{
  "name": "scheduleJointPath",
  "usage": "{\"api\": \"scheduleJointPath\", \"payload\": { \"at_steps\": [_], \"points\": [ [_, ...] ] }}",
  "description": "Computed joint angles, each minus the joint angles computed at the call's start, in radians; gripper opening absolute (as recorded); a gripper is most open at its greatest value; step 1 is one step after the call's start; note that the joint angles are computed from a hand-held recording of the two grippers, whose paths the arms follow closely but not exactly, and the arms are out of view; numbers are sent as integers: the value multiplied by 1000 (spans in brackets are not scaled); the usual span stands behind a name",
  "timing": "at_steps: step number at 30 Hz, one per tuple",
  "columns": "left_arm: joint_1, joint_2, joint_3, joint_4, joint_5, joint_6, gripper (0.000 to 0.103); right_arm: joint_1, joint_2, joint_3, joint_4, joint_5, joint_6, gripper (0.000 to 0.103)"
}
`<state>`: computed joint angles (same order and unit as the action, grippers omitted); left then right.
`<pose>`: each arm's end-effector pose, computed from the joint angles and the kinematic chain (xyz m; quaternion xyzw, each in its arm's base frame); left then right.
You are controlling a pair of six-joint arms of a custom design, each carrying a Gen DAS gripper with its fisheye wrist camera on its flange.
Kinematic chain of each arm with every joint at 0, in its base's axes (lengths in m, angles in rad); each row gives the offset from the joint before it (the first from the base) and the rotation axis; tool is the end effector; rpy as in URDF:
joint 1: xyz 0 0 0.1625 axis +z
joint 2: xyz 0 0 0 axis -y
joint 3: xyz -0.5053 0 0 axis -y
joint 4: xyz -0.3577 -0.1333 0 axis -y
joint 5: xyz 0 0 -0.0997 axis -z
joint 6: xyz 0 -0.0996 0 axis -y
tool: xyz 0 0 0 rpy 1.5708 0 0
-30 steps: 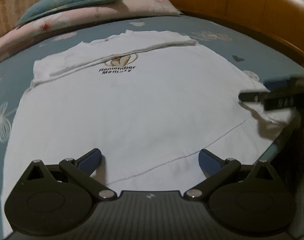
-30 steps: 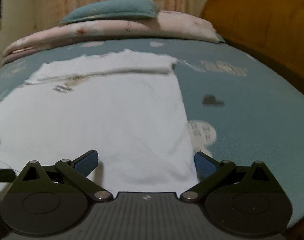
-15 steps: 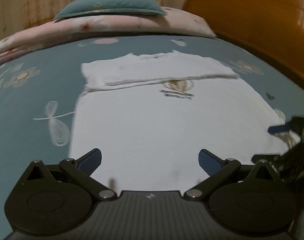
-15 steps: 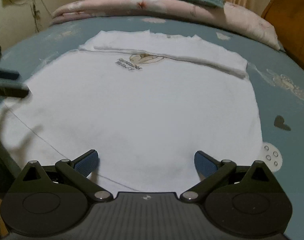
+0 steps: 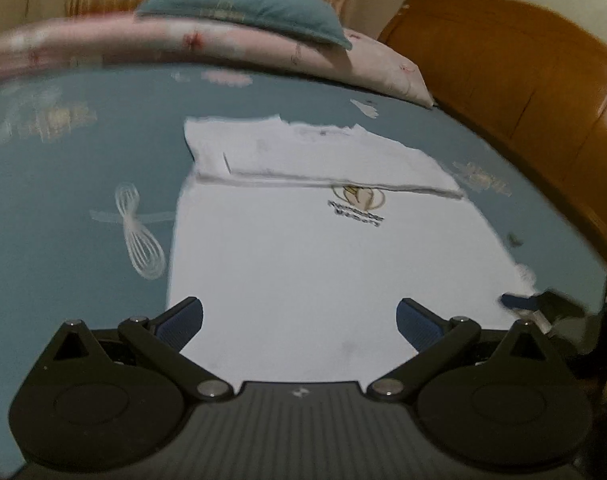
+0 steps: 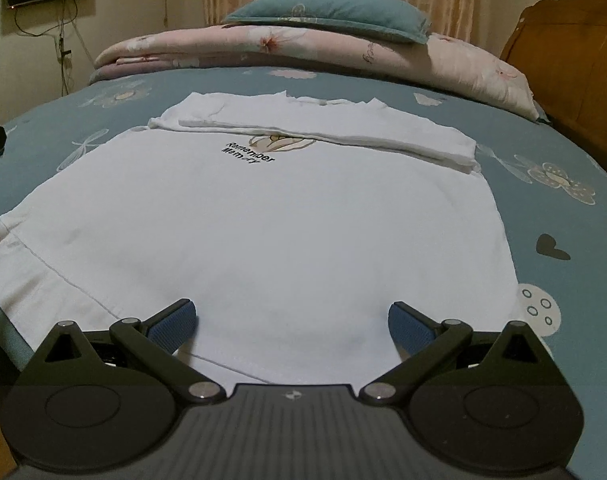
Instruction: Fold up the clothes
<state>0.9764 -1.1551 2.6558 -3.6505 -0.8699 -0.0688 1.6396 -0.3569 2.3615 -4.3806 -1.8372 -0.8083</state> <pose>-0.0347 -0.4041 0.2588 0.1392 0.8947 -0.3606 0.2238 0.1386 -0.4530 0.0198 0.3401 -0.8477 0.3179 0.2543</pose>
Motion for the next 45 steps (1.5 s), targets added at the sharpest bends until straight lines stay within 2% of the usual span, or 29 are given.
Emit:
{"api": "scheduleJointPath", "payload": {
  "at_steps": [5,8,10,12,16,19,24,26,31,34,39,45],
  "points": [
    [72,16,-18,53,-78,-93,102,-8,12,8,-37,16,-9,103],
    [110,32,-12,43,-81,-135,102,-25,22,17,-69,53,-22,103],
    [133,32,-8,51,-70,-170,102,-32,28,21,-86,67,-27,103],
    [138,26,10,28,-74,-158,102,-37,33,23,-98,79,-32,103],
    [74,13,31,85,25,-154,102,-60,52,32,-148,124,-56,103],
    [15,44,49,37,52,-37,102,-48,44,26,-131,99,-52,103],
    [-74,161,71,-55,90,213,102,-2,-10,-2,-10,12,10,103],
    [-103,209,78,-89,95,317,102,13,-39,-13,26,8,16,103],
    [-144,308,106,-200,38,579,102,78,-100,-83,110,-55,-58,103],
    [-170,397,122,-274,61,695,102,112,-123,-129,175,-102,-102,103],
    [-187,525,147,-440,97,806,102,136,-143,-135,210,-112,-136,103],
    [-158,557,104,-493,88,890,102,130,-148,-90,204,-90,-95,103]
  ]
}}
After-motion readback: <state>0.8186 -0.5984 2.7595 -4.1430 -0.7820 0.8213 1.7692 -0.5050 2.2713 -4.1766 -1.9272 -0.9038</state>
